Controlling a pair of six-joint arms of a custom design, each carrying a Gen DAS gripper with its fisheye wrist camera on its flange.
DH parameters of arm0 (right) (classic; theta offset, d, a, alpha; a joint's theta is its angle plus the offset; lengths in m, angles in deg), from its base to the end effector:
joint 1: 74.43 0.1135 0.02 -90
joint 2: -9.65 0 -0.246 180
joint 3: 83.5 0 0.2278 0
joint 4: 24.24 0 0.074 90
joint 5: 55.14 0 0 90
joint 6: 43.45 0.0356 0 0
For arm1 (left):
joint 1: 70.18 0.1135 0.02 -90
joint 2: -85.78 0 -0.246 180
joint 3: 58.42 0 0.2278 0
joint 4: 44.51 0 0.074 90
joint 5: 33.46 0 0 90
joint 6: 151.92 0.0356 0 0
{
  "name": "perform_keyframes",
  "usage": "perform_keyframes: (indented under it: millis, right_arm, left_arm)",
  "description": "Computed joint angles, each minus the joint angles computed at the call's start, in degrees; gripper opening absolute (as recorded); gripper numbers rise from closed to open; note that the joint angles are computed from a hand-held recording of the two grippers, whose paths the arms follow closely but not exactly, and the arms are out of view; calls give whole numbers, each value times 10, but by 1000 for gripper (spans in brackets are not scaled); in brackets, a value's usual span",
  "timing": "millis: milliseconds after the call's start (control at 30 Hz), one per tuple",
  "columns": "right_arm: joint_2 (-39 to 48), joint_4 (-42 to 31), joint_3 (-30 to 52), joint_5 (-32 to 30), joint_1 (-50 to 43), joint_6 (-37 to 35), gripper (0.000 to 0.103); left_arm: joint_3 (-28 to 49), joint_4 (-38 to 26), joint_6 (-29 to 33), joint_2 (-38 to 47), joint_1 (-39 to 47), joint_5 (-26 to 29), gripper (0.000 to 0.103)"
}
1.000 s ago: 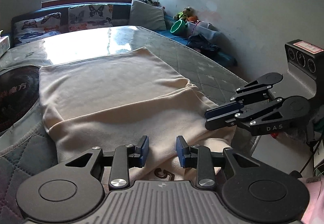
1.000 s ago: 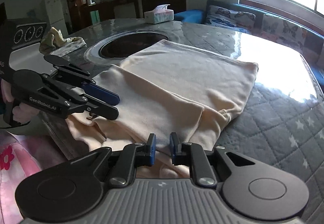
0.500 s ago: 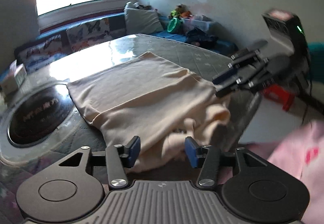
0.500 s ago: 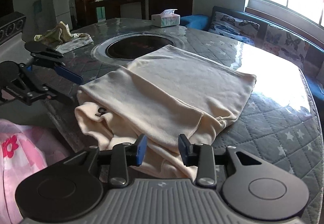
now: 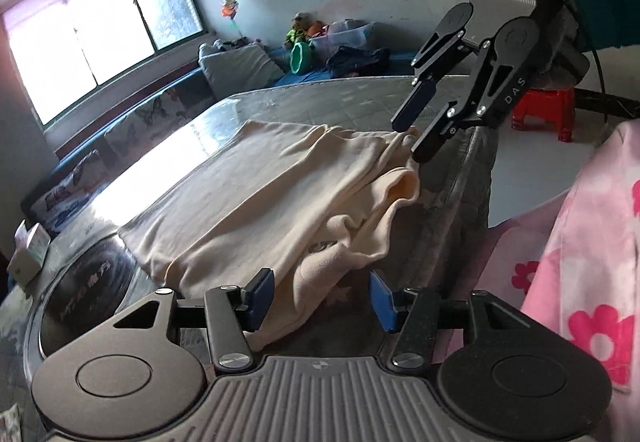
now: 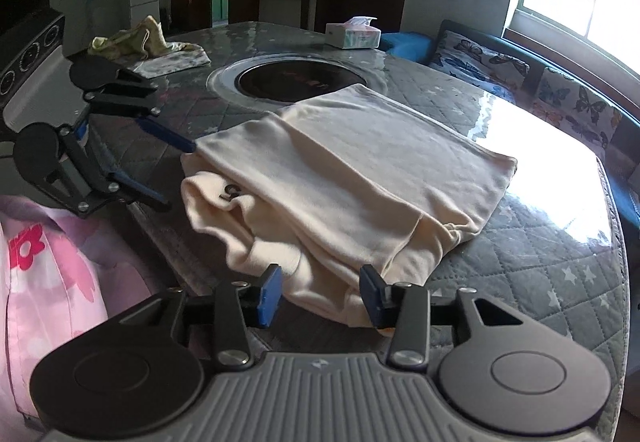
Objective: Fold clothes
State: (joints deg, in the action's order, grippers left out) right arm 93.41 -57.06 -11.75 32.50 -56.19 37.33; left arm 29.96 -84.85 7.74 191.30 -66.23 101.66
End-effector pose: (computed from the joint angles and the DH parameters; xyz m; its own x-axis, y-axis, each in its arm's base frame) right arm 0.2786 0.0933 0.2334 -0.6064 -0.3684 -0.7047 -0.4434 0.8923 -0.0850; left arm 0.3577 -0.0006 0.1998 0.0184 0.6645 -0.7471 0.9039 0.3083 0.2964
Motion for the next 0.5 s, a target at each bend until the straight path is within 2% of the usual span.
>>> perform_keyframes:
  millis: [67,133,167,233,500]
  right_arm:
    - [-2,2,-5,7,5,-6,48]
    - [-4,5,-12,19,14,-21,49]
    - [-6,7,-16,26,20,-30,52]
    - [-7,16,-23,33,27,-46,55]
    - [8,80,-45,34,37,-102,57]
  left_arm:
    - [-3,15,-7,5,-7,0,48]
    - [-3,19,-12,8,-10,4,29]
    - [0,20,-17,11,-11,8,26]
    - [6,23,-32,15,-12,13,11]
    - [92,1,-151,50,-12,33,7]
